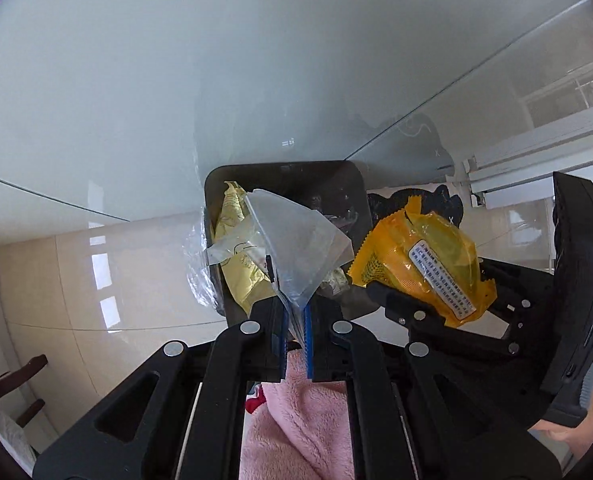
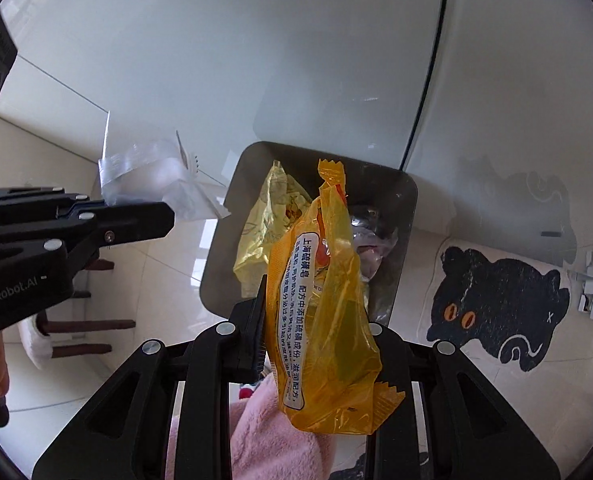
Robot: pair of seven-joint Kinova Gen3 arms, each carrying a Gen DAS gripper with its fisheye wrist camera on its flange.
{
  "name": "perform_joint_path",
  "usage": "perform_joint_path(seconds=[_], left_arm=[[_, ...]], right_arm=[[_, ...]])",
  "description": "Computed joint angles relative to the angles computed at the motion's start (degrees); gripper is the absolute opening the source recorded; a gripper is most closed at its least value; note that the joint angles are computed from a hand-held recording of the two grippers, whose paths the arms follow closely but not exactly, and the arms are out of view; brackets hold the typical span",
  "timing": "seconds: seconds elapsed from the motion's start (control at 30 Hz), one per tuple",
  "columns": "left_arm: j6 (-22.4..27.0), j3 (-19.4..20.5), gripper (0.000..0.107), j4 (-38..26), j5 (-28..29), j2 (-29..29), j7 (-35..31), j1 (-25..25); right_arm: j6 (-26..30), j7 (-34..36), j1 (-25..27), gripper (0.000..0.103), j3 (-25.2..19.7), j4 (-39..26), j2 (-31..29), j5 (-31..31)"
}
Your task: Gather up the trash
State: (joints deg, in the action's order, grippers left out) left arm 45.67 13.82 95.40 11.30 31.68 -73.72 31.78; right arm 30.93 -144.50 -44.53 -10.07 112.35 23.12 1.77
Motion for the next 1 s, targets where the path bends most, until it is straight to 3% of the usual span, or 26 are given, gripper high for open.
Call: perform_joint_path(seconds=[0.23, 0.33, 0.4, 0.53, 0.57, 0.7, 0.83, 1.0], left_arm=[[-1.01, 0.19, 0.006, -3.29, 1.47, 5.03, -0.43, -0.5], [-1.17, -0.17, 0.013, -3.88, 1.22, 5.08, 0.39, -0.02], [-0.65, -0.24, 0.025, -4.59, 1.23, 5.08, 0.89, -0.04], [-1.15, -0.36, 0.037, -4.39, 0.91, 4.3, 1.51, 0.14], [-1.29, -0.47, 0.044, -4.31, 0.79, 4.09, 1.78, 0.28], [-1.29, -0.75, 0.063, -4.06, 0.34, 2.96, 2.58, 0.35], [0.23, -1.82, 0.081, -4.29, -1.32, 0.86, 4.74, 1.04], [3.33, -2.3, 0.095, -4.62, -3.39, -4.46, 7.17, 1.22]], right_arm=[[-5.61, 2.75, 3.09, 0.029, -1.01, 2.42, 1.81, -3.35], [-5.7, 2.37, 2.09, 0.04, 0.01, 2.36, 1.49, -3.36], [-6.52, 2.11, 1.9, 0.064, 0.2, 2.71, 1.56, -3.47], [-5.83, 1.4, 1.53, 0.067, 0.48, 2.79, 1.23, -3.53], [-5.83, 1.32, 1.5, 0.072, 0.5, 2.87, 1.16, -3.45], [-4.91, 2.12, 2.26, 0.075, -0.07, 2.57, 0.47, -3.73], [-2.2, 0.35, 1.52, 0.1, 0.93, 1.96, -1.54, -2.67], [5.66, -3.05, 0.88, 0.1, 0.6, -1.06, -6.96, -0.47]])
